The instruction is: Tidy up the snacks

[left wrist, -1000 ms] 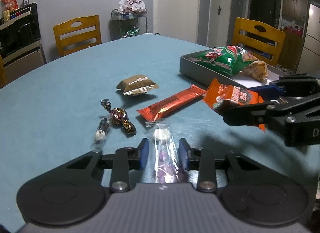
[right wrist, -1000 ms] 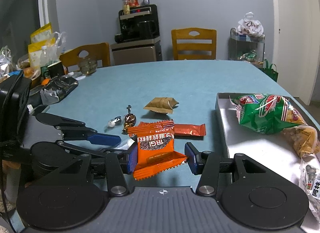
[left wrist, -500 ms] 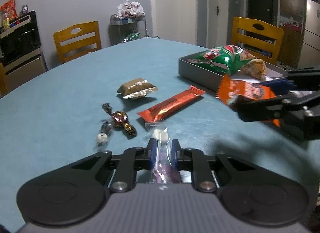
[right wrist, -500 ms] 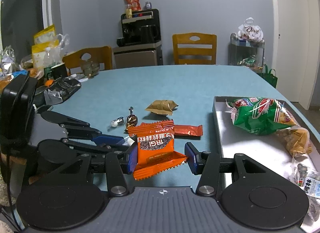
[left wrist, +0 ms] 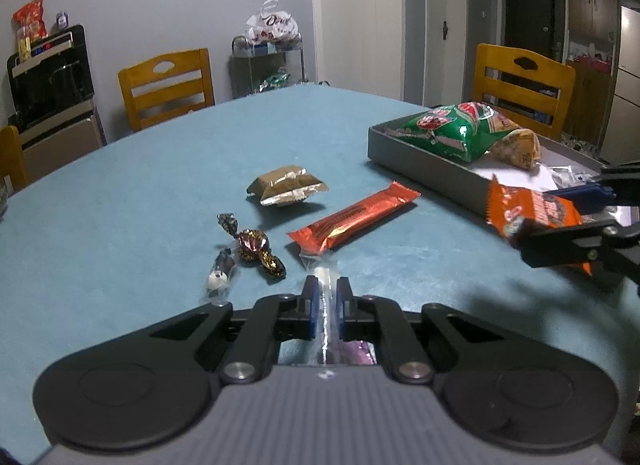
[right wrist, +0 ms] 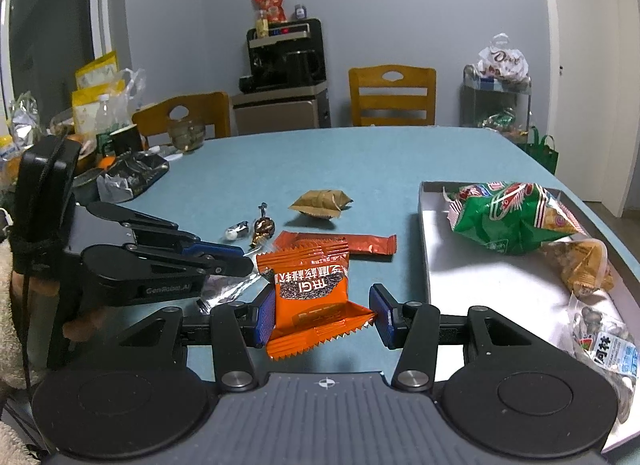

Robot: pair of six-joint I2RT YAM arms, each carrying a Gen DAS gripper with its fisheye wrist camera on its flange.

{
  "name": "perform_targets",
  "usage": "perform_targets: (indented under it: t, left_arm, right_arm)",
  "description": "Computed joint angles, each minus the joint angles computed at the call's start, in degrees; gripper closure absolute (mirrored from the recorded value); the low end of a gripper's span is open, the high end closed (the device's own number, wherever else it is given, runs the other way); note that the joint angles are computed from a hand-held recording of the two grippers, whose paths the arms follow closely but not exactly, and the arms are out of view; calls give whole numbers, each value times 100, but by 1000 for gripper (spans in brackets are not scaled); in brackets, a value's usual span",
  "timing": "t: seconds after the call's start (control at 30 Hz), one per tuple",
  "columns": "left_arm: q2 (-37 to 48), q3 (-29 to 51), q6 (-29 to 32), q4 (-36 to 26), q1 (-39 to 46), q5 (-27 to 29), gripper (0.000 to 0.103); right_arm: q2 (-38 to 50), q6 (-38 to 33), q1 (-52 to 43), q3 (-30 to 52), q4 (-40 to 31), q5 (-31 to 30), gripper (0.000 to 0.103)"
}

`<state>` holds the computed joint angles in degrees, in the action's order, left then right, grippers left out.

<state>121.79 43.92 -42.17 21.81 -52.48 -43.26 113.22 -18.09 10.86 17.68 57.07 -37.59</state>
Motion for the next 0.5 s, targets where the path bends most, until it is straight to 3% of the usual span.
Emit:
perform_targets:
  t: [0.13,0.27,0.3,0.43,0.5]
  left_arm:
    - [61,16,-14,173,138,230,94]
    - [213,260,-116,-95,190,197,58]
    - [252,322,-163,-174,184,123,53]
    - [326,315,-163,10,204,112,55]
    - [322,228,-48,284,225,253,72]
  right_arm:
    - [92,-57,-90,13,-9,-126,53]
    - [132,-70,-57,38,-45,-157,53]
    - [140,-78,-56,40,-49,-169,53]
    - [127,-108,-81,12,-53,-230,54]
    - [100,-134,-123,-2,-69,-280,54]
